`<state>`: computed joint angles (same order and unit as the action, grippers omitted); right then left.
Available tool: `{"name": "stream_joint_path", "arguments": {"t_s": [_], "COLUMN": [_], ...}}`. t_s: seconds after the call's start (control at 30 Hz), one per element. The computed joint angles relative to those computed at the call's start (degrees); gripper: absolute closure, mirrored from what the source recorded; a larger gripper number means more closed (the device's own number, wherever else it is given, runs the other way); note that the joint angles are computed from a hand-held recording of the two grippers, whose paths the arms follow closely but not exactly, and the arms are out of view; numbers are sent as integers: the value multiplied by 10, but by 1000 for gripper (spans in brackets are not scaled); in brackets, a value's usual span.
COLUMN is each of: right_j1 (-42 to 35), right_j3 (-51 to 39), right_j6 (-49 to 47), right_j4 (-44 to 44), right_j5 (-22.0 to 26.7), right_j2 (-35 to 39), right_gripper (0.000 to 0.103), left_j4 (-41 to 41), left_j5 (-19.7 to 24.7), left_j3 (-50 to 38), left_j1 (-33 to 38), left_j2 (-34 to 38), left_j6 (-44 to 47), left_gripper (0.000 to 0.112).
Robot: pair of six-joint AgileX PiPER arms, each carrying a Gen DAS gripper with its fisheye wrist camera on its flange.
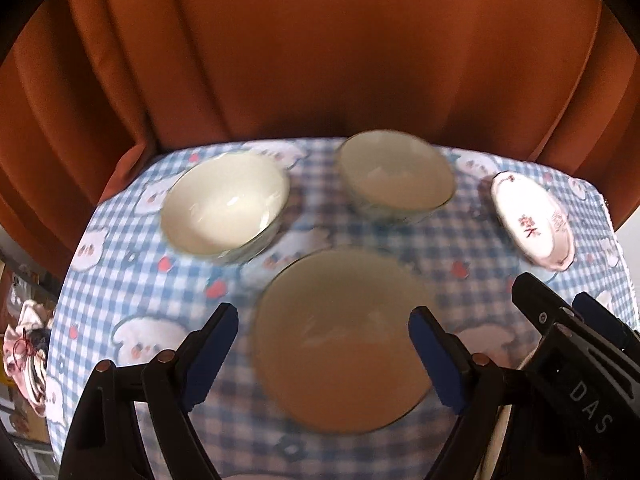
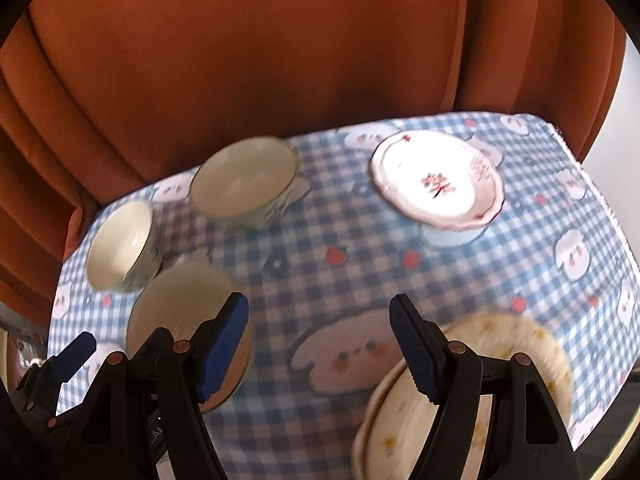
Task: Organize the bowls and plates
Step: 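Move both grippers toward the small red-trimmed plate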
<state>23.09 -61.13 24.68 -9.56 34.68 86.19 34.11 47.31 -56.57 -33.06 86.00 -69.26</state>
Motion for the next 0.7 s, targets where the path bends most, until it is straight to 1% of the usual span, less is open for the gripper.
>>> {"name": "stream_joint_path", "arguments": {"t_s": [0.07,0.13,0.2,0.27,0.33,0.43,0.47,0.57,0.63,0.7], "right_j1": [-33,-74,-118,-159,-196,-239,-253,-285,-302,-316], "right_j3": [-17,-39,-67,-105,-145,-204,-230,-296,-331,-368], "right_j6": [-47,-117,-204,-278,-336,-395,-410,-443,-462,-476], "right_j4": [24,70,133,185,217,246,253,263,270,279], "right_j5": [-1,0,2,19,33,60,73,101,114,127], "right_j2": [6,18,36,66,96,144,163,214,244,275], "right_gripper": [27,27,27,27,27,27,27,27,24,19], "left_j4": [6,14,21,16,9,6,5,-11,-21,-28], "left_j5": [14,26,58,65,78,106,112,143,162,182], "left_j3": [-44,-81,-148,-201,-257,-349,-369,-471,-526,-584], "left_j1": [-16,-30,-45,-51,-57,-69,-73,-77,-76,-76], "left_j2": [34,62,111,154,198,266,281,351,387,425], "left_j6": [-15,-29,-37,-42,-40,-36,-37,-29,-19,-10], "left_gripper": [24,24,24,24,24,24,24,24,24,24]}}
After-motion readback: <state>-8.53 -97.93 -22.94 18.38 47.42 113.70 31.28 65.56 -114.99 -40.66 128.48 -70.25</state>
